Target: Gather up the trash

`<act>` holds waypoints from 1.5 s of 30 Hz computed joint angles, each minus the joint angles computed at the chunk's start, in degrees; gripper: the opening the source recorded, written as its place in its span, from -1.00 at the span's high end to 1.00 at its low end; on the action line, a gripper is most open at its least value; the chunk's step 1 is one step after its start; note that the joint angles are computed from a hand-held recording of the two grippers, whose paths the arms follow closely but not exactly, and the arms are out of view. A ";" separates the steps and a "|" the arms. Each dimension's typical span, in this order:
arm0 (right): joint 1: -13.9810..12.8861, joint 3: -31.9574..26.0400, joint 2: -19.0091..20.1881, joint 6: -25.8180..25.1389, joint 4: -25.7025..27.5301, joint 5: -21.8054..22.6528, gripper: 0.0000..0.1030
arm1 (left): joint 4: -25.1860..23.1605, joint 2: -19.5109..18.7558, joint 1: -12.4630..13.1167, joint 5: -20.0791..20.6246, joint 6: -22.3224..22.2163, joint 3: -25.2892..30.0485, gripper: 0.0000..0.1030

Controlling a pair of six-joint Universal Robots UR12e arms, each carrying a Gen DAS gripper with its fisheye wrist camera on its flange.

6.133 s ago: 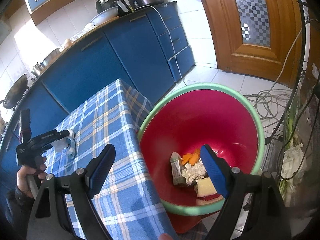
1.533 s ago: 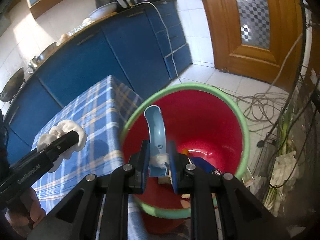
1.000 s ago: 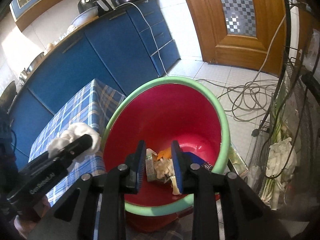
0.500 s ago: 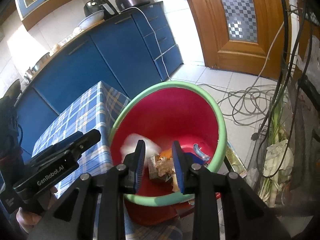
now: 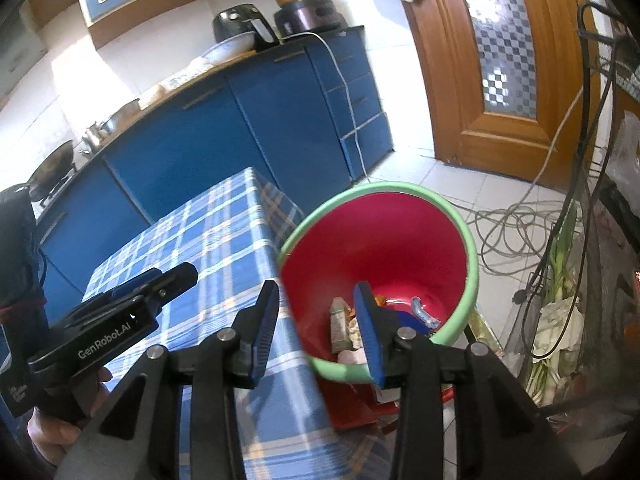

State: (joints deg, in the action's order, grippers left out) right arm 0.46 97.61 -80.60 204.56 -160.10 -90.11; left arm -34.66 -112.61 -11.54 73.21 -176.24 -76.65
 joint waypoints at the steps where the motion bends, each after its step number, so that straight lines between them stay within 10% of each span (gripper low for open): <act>1: 0.21 0.04 -0.10 -0.23 -0.20 -0.05 0.16 | 0.39 0.42 0.20 0.26 -0.32 -0.54 -0.10; 18: 3.76 0.57 -1.42 -3.20 -2.27 -1.71 -0.41 | 5.81 6.83 2.84 7.06 -4.23 -8.25 -0.40; 45: 5.69 1.03 -2.15 -5.13 -2.70 -1.01 -0.44 | 9.35 9.97 4.39 10.44 -6.86 -12.39 -0.44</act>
